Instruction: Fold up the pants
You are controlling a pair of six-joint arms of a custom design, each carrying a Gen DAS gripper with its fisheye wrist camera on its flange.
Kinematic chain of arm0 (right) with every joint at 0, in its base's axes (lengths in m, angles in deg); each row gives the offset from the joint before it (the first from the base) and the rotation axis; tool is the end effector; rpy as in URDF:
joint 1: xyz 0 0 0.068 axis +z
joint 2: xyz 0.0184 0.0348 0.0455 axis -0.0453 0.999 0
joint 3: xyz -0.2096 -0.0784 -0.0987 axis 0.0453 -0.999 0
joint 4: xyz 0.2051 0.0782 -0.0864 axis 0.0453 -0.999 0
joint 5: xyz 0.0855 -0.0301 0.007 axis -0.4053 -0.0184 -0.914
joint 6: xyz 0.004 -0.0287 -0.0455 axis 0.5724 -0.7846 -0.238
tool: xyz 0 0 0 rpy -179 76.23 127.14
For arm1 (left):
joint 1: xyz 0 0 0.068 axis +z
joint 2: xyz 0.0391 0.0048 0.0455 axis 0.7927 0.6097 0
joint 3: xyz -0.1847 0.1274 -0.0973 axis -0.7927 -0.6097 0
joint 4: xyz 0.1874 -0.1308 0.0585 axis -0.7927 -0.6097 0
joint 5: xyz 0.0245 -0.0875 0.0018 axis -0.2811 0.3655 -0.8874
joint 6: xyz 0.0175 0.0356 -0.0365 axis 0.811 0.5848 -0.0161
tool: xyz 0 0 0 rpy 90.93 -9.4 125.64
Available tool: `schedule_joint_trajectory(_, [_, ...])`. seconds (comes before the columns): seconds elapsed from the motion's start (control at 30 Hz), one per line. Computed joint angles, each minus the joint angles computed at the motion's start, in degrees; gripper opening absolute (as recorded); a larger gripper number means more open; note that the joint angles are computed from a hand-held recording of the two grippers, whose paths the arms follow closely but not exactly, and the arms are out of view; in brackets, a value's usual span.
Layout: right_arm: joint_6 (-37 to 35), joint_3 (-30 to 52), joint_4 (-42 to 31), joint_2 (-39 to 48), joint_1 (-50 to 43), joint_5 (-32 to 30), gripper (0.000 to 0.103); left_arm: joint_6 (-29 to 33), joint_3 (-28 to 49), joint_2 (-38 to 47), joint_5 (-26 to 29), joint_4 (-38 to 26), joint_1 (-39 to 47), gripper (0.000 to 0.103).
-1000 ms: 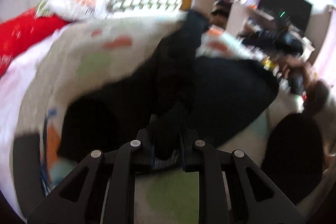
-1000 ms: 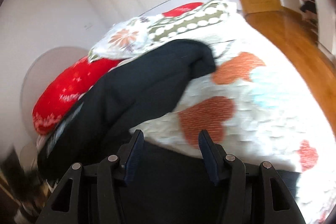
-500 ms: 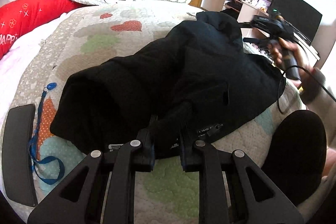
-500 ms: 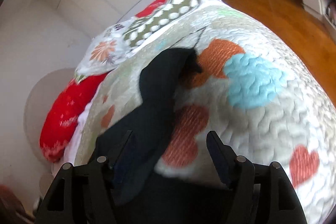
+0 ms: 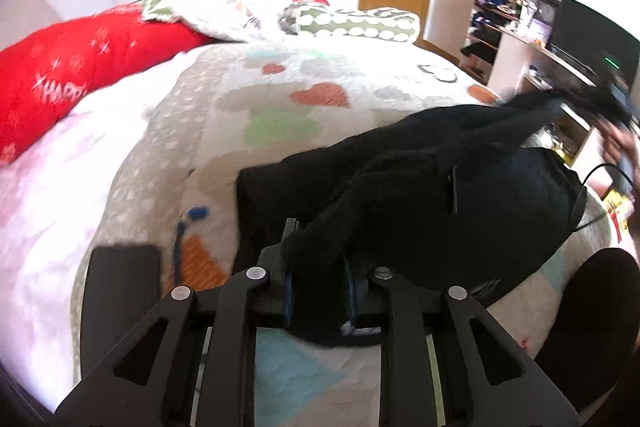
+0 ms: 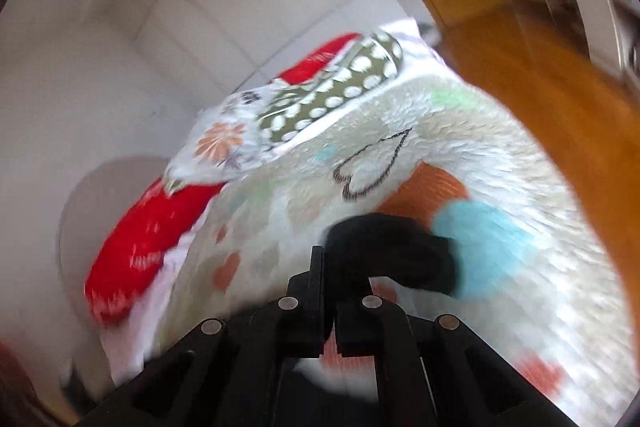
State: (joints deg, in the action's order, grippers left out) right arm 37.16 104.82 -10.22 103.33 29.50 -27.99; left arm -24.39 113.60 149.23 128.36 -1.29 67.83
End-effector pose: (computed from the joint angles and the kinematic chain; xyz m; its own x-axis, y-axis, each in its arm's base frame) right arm 0.2395 0.1317 0.2053 -0.3879 0.6427 -0.6607 0.2922 0.7656 0.5732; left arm 0.4001 0.0863 0.1358 -0.5366 0.4356 -0.7227 0.6873 0.7225 -0.0747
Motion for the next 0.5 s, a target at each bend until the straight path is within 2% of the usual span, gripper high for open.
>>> schedule_joint_trajectory(0.1, [8.5,-3.9,-8.7,-4.0,13.5,8.5,0.003,-1.0,0.6,3.1,-2.1,0.3,0.6,0.027])
schedule_joint_trajectory(0.17, [15.4,-3.8,-11.2,0.4,18.5,8.0,0.003,-2.7,-0.2,4.0,-2.0,1.3,0.8,0.033])
schedule_joint_trajectory(0.2, [17.5,-2.2,-13.4,3.9,19.7,7.0,0.003,-3.7,-1.1,3.6,-1.7,2.2,1.0,0.036])
schedule_joint_trajectory(0.27, [19.6,-0.4,-16.0,7.2,21.0,7.1,0.003,-4.7,-0.1,3.5,-1.8,0.0,1.3,0.038])
schedule_joint_trajectory(0.33, [20.9,-0.6,-16.8,6.6,20.8,5.7,0.004,-4.6,1.1,2.9,-2.4,-3.3,1.9,0.040])
schedule_joint_trajectory(0.4, [21.7,-0.5,-20.0,4.4,20.4,4.1,0.008,-4.0,0.1,0.9,-3.3,-4.0,2.9,0.040])
schedule_joint_trajectory(0.43, [21.9,0.2,-22.6,3.3,20.7,4.6,0.012,-3.4,-0.2,0.2,-3.0,-4.6,3.9,0.041])
schedule_joint_trajectory(0.47, [22.7,1.4,-26.5,2.2,21.8,6.4,0.016,-2.9,0.3,0.0,-2.4,-5.7,4.8,0.043])
schedule_joint_trajectory(0.5, [23.3,2.2,-29.5,1.2,22.8,7.9,0.018,-2.8,1.2,0.2,-1.7,-6.8,5.8,0.054])
